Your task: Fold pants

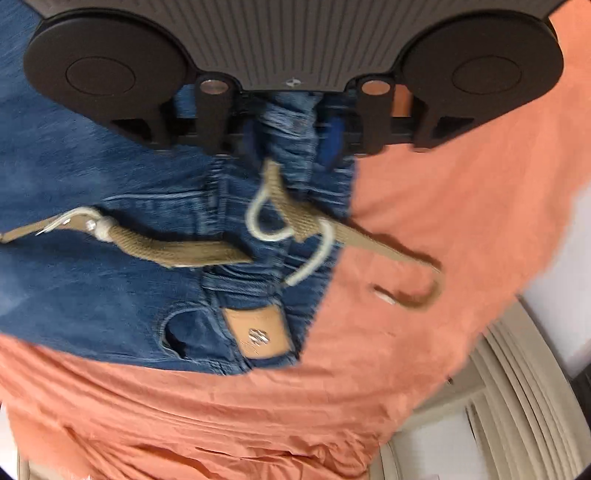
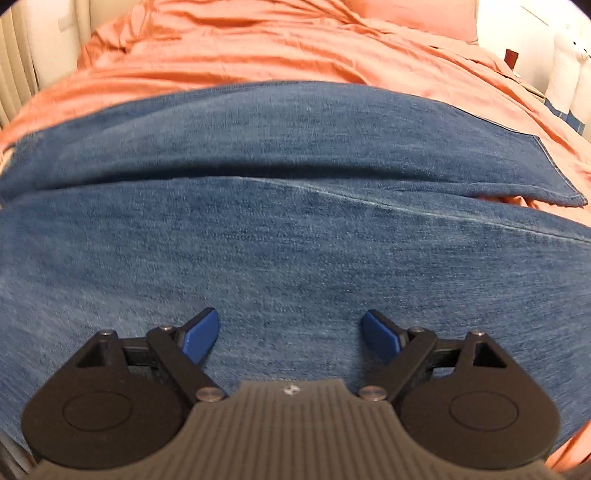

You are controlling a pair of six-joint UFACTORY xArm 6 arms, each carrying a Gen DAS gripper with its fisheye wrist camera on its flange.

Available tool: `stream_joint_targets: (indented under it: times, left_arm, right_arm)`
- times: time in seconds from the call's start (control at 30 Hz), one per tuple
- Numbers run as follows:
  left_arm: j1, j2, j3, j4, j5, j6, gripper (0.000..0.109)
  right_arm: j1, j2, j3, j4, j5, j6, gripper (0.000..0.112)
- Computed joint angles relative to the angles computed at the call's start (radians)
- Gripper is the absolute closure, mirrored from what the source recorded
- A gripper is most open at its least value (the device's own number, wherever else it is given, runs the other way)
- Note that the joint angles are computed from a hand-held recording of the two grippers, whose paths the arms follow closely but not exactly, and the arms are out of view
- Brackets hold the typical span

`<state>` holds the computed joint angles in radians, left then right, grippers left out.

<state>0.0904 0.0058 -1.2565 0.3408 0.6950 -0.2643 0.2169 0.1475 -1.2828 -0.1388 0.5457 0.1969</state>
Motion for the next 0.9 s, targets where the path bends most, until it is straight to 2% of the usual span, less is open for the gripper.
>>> stream_joint_targets:
  times: [0.1,0.2,0.27,0.33,0.43,0.5,0.57,0.67,0.73,0.77,0.83,0.87,0.9]
  left_arm:
    - [-0.017,-0.056,0.022,0.006,-0.010,0.034,0.050]
    - [-0.002,-0.064,-0.001,-0.089,-0.053,0.063,0.047]
    - [0.008,-0.031,-0.044,-0.191,-0.090,0.075,0.045]
    - [0.014,0.028,-0.108,-0.294,-0.108,0.092,0.044]
    - [0.018,0.135,-0.205,-0.332,-0.158,0.060,0.041]
    - [0.029,0.217,-0.279,-0.382,-0.173,0.056,0.040]
    - [0.042,0.288,-0.345,-0.483,-0.168,0.093,0.040]
    - [0.060,0.384,-0.430,-0.534,-0.164,0.076,0.041]
    - [0.068,0.426,-0.465,-0.575,-0.144,0.088,0.045]
    - [0.074,0.437,-0.472,-0.640,-0.135,0.142,0.054]
    - [0.078,0.439,-0.457,-0.759,-0.152,0.261,0.061]
    - [0.081,0.437,-0.451,-0.794,-0.156,0.298,0.067]
    - [0.085,0.437,-0.450,-0.824,-0.152,0.324,0.079]
  right_arm:
    - [-0.007,-0.002,-0.045,0.024,0.093,-0.022,0.030]
    - [-0.038,-0.013,-0.088,0.191,0.159,-0.140,0.030]
    - [-0.060,-0.004,-0.131,0.252,0.187,-0.186,0.030]
    - [-0.076,0.010,-0.156,0.237,0.154,-0.188,0.030]
    - [-0.093,0.029,-0.153,0.196,0.038,-0.168,0.030]
    - [-0.106,0.043,-0.141,0.238,-0.031,-0.169,0.030]
    - [-0.116,0.061,-0.144,0.297,-0.045,-0.167,0.030]
    - [-0.119,0.097,-0.168,0.297,-0.029,-0.122,0.030]
    - [-0.116,0.112,-0.180,0.258,-0.029,-0.099,0.030]
    - [-0.112,0.123,-0.191,0.226,-0.031,-0.082,0.030]
    - [-0.105,0.141,-0.210,0.168,-0.032,-0.054,0.030]
    - [-0.102,0.150,-0.218,0.144,-0.032,-0.043,0.030]
    - [-0.101,0.166,-0.231,0.126,-0.033,-0.036,0.030]
